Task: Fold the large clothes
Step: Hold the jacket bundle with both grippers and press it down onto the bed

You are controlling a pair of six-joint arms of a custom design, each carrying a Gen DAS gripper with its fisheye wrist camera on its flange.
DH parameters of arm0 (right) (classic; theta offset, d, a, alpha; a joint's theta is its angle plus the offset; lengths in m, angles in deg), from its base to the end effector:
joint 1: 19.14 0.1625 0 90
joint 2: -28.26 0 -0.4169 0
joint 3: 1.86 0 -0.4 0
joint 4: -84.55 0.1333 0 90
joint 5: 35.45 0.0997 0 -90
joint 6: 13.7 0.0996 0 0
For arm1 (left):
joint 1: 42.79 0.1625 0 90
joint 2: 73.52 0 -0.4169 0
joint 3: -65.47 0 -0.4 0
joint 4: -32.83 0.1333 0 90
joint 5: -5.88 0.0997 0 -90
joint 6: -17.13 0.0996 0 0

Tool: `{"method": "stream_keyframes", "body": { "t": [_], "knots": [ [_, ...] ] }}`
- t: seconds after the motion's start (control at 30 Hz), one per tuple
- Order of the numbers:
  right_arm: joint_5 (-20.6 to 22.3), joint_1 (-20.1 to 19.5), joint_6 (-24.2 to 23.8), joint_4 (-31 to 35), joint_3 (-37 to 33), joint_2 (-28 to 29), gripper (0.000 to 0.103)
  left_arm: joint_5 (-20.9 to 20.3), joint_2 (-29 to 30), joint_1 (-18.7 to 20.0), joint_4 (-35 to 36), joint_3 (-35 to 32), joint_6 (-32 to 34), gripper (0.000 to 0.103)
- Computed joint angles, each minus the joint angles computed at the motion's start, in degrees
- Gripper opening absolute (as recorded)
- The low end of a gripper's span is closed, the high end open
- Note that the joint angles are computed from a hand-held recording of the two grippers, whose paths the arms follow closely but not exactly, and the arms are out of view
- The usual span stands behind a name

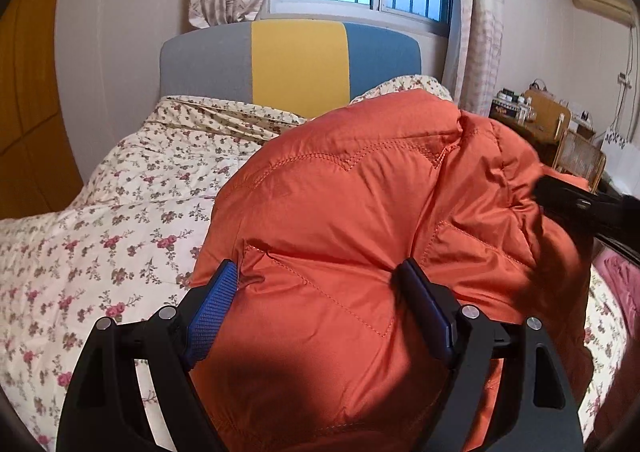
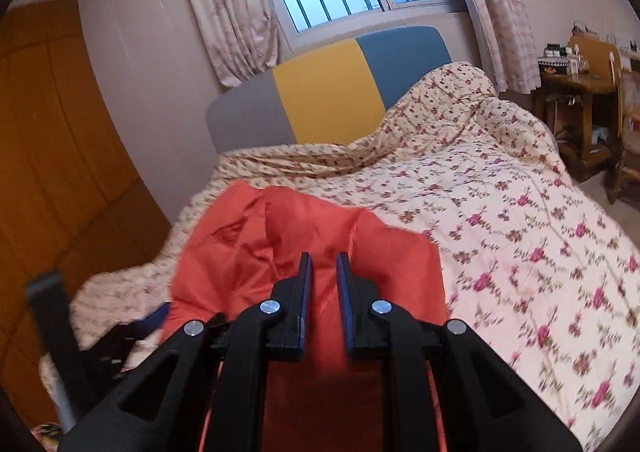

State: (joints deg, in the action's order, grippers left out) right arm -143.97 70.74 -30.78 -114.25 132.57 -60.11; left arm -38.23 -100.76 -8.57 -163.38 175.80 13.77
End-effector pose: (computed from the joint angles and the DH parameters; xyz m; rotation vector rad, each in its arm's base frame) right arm 0.1008 -0.4193 0.3366 0.1150 -2.3485 1.3534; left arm -0.3294 -0.4717 -0.0684 0.8982 2.3084 -0.9546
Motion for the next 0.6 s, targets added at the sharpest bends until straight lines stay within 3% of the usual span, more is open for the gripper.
{"method": "stream_keyframes", "body": {
  "t": [0.07, 0.17, 0.33, 0.43, 0.6],
  "knots": [
    [-2.0, -1.0, -1.2, 0.8, -1.9, 2.3, 0.009, 0.8, 0.5, -0.1, 1.4, -0.8, 0.0, 0.082],
    [-1.6, -3.9, -1.6, 2.6, -3.0, 3.9, 0.009, 1.5, 1.3, -0.1, 3.8, -2.1, 0.0, 0.083],
    [-0.3, -7.3, -2.3, 3.3, -3.7, 6.1, 0.009, 0.5, 2.7, 0.4, 7.3, -4.6, 1.2, 0.1],
    [-1.0, -8.5, -3.2, 2.6, -4.1, 7.8, 0.009, 0.8, 4.0, 0.5, 6.9, -5.6, 2.0, 0.1],
    [2.9, -12.3, -0.3, 6.5, -5.4, 8.4, 0.009, 0.8, 5.6, 1.3, 7.1, -7.5, 2.5, 0.1]
  ]
}}
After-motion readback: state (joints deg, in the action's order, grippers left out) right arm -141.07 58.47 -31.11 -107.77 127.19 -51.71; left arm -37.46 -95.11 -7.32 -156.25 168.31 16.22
